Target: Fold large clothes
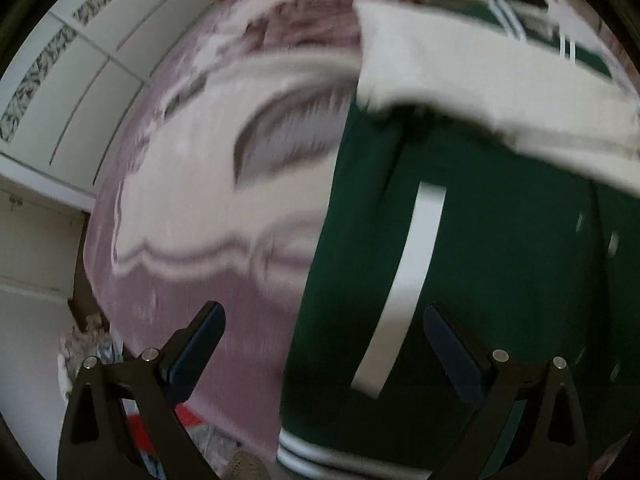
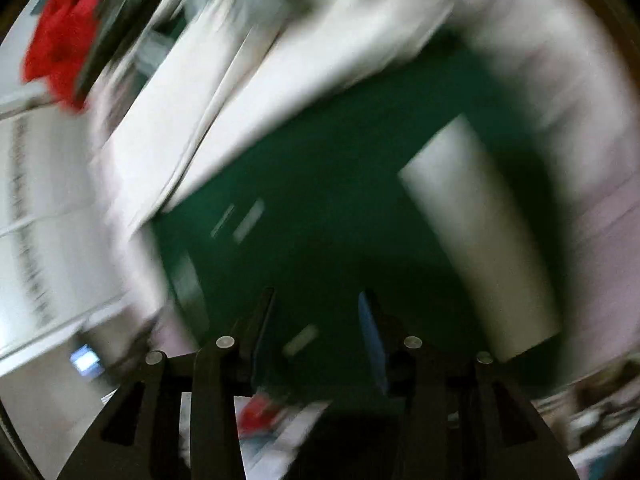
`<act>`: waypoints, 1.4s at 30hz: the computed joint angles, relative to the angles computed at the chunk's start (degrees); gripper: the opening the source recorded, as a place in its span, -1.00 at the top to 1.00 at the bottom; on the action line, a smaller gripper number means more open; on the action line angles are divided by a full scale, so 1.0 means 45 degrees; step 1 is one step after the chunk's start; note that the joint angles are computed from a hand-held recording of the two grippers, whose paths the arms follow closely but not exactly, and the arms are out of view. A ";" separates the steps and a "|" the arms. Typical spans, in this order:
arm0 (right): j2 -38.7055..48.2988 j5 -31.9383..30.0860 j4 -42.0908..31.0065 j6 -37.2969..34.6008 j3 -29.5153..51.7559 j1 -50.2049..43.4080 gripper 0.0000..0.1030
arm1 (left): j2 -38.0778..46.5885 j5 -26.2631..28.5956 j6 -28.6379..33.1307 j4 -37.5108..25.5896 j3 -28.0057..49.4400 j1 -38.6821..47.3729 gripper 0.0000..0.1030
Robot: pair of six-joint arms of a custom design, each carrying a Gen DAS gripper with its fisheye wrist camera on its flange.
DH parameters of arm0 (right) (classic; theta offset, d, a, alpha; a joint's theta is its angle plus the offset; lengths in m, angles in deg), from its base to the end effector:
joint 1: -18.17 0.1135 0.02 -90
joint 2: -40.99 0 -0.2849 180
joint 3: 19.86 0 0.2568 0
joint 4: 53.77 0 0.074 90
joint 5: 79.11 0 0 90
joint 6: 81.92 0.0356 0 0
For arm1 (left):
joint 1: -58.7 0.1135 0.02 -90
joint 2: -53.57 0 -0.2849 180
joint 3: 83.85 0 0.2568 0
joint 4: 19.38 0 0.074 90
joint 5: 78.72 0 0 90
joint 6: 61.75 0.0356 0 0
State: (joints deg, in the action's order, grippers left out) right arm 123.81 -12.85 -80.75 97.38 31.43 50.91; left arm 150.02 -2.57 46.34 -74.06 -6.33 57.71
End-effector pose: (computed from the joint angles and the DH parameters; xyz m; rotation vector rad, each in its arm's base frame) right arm 0.2101 0.1521 0.1710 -1.2134 -2.6153 -1.0029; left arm 0.3256 0.0029 0.2091 0.4258 2.8363 0.4058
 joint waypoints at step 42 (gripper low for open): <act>0.4426 0.0275 -0.8256 -0.8230 0.9603 -0.3906 0.10 | 0.3274 -0.1603 -0.1071 0.0471 0.5469 -0.2084 -0.99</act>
